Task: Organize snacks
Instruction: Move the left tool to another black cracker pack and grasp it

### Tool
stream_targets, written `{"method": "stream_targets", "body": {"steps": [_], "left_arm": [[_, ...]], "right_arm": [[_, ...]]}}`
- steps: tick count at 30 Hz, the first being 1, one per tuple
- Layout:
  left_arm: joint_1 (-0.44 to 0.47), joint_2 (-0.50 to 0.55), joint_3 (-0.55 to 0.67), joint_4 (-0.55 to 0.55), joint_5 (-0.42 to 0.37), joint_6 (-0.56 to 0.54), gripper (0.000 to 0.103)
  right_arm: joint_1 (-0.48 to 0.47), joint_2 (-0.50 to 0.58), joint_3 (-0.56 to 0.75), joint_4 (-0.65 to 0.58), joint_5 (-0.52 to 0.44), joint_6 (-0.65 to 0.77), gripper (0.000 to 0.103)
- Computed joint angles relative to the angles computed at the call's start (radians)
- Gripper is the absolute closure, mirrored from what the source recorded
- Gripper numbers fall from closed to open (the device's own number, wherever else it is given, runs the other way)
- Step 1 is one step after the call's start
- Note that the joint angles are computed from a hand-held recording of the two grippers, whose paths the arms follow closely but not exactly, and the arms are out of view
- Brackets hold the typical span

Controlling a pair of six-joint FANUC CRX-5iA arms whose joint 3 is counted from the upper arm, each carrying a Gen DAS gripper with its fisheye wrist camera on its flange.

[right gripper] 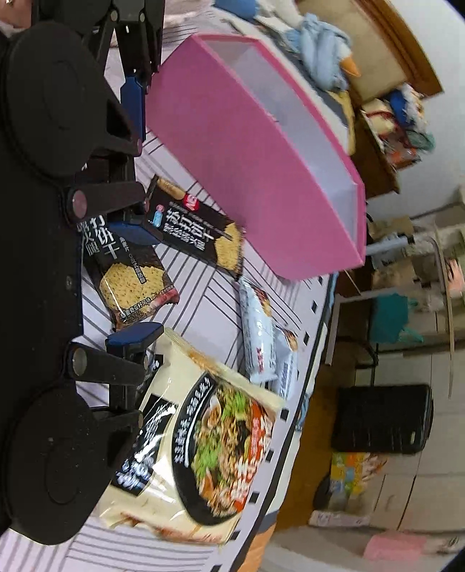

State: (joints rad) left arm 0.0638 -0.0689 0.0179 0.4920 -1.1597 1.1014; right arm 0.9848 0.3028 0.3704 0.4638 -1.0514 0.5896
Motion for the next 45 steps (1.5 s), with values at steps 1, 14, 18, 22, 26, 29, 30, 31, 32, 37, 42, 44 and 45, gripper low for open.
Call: {"method": "stream_targets", "body": {"steps": [1,14,18,22,26,29,30,31,32,37,42,44,45], "left_arm": [[-0.002,-0.005,-0.013,-0.009,0.012,0.012,0.055],[0.007,-0.022,-0.065,-0.055,0.044,0.093,0.052],[0.029,-0.010,-0.072,0.007,0.018,0.077,0.056],[0.045,0.013,-0.052,0.040,-0.036,0.082,0.066],[0.052,0.028,-0.035,0.043,-0.066,0.111,0.066],[0.053,0.030,-0.034,0.043,-0.070,0.124,0.066],[0.053,0.031,-0.035,0.045,-0.070,0.127,0.066],[0.056,0.031,-0.037,0.050,-0.072,0.130,0.066],[0.061,0.035,-0.040,0.066,-0.078,0.129,0.066],[0.074,0.047,-0.037,0.101,-0.112,0.126,0.066],[0.074,0.045,-0.044,0.117,-0.116,0.110,0.063],[0.075,0.047,-0.044,0.123,-0.123,0.104,0.062],[0.075,0.048,-0.042,0.122,-0.124,0.101,0.061]], "right_arm": [[-0.004,-0.001,-0.008,-0.003,0.013,-0.001,0.050],[-0.053,-0.002,0.033,-0.187,-0.013,0.053,0.055],[-0.055,-0.016,0.068,-0.270,-0.063,0.154,0.065],[-0.055,-0.025,0.089,-0.322,-0.117,0.206,0.065],[-0.057,-0.021,0.092,-0.337,-0.127,0.205,0.064],[-0.053,-0.014,0.097,-0.326,-0.130,0.212,0.062],[-0.053,-0.016,0.096,-0.333,-0.123,0.218,0.061],[-0.054,-0.014,0.100,-0.345,-0.123,0.225,0.060],[-0.052,-0.009,0.108,-0.347,-0.130,0.238,0.056],[-0.043,0.003,0.129,-0.350,-0.151,0.271,0.043],[-0.010,0.040,0.173,-0.325,-0.199,0.341,0.019],[0.016,0.064,0.189,-0.277,-0.230,0.363,0.015],[0.025,0.077,0.199,-0.257,-0.246,0.372,0.012]]}}
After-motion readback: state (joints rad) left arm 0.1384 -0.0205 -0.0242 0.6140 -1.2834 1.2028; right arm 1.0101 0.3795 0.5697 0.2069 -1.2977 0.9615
